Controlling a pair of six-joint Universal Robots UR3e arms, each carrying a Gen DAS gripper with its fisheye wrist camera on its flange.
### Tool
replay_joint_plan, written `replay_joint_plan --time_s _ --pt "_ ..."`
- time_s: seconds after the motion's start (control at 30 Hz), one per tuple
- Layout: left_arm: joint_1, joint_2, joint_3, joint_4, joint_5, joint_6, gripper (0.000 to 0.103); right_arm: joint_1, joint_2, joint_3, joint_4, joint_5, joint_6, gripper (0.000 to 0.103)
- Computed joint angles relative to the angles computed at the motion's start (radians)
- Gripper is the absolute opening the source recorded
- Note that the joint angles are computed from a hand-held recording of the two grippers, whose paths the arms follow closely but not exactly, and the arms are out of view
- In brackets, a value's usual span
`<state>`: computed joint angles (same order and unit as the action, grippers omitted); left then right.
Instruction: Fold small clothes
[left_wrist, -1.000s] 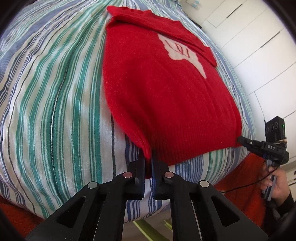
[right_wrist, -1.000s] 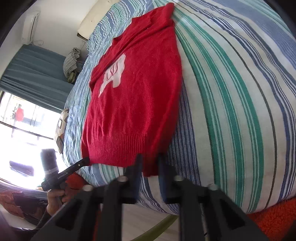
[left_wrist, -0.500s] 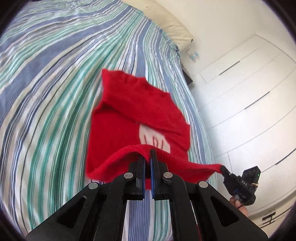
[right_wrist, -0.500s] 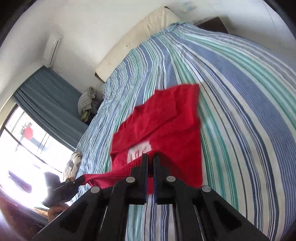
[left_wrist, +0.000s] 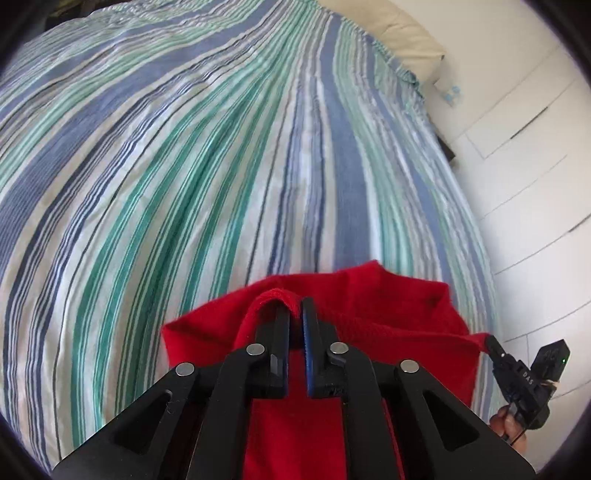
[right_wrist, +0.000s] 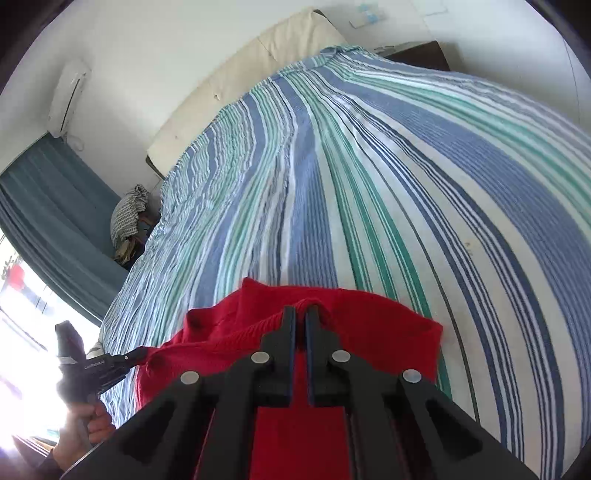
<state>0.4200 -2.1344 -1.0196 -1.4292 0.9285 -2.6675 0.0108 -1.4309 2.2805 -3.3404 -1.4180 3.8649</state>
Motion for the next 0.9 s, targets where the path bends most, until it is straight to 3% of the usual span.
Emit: replay_joint_plan --time_s 0.03,0.07,0.1,0.17,0.2,0.33,0.43,0.47,0.5,0.57,0.63,0.67,0.73,0.8,0.9 --pt "-0.008 -0.042 0.041 0.001 0.007 -0.035 0.012 -0.022 0.049 0.003 -0.040 0.023 0.014 0.008" --pt "-0.009 -0.068 0.063 0.007 0.005 -0.068 0.019 -0.031 0.078 0.006 -0.066 0.014 0.033 0.012" --pt "-0.004 -0.077 0.068 0.026 0.000 -0.098 0.040 -0.034 0.087 0.024 -0.097 -0.007 0.050 0.019" --pt "0.007 -0.052 0.037 0.104 0.025 -0.150 0.074 -0.049 0.072 0.063 -0.154 -0.026 0.060 0.022" --pt "0.020 -0.027 0.008 0.137 0.020 -0.153 0.079 -0.052 0.040 0.084 -0.162 -0.034 0.053 0.022" --pt "0.089 0.146 -0.169 0.160 -0.017 -0.024 0.079 -0.003 -0.118 0.072 -0.033 -0.019 -0.067 0.022" --pt "0.168 0.353 -0.399 0.061 -0.071 0.233 0.085 0.088 -0.181 0.063 0.058 0.067 -0.156 0.023" --pt "0.183 0.414 -0.478 0.046 -0.057 0.305 0.091 0.134 -0.182 0.062 0.080 0.067 -0.176 0.028" --pt "0.202 0.481 -0.574 0.052 -0.024 0.373 0.092 0.185 -0.180 0.066 0.106 0.042 -0.188 0.035" --pt "0.218 0.578 -0.748 0.129 0.085 0.453 0.092 0.294 -0.170 0.082 0.196 -0.085 -0.180 0.039" --pt "0.236 0.646 -0.860 0.200 0.185 0.472 0.084 0.355 -0.188 0.142 0.299 -0.214 -0.101 0.032" --pt "0.291 0.711 -0.898 0.159 0.171 0.519 0.083 0.389 -0.237 0.204 0.285 -0.259 -0.040 0.021" --pt "0.448 0.860 -0.923 -0.037 0.116 0.652 0.087 0.557 -0.331 0.202 0.402 -0.460 0.122 0.029" --pt "0.615 1.004 -0.926 -0.258 0.085 0.818 0.094 0.751 -0.350 0.149 0.489 -0.611 0.263 0.052" --pt "0.837 1.180 -0.920 -0.544 0.095 1.076 0.094 1.001 -0.266 0.028 0.636 -0.762 0.468 0.059"
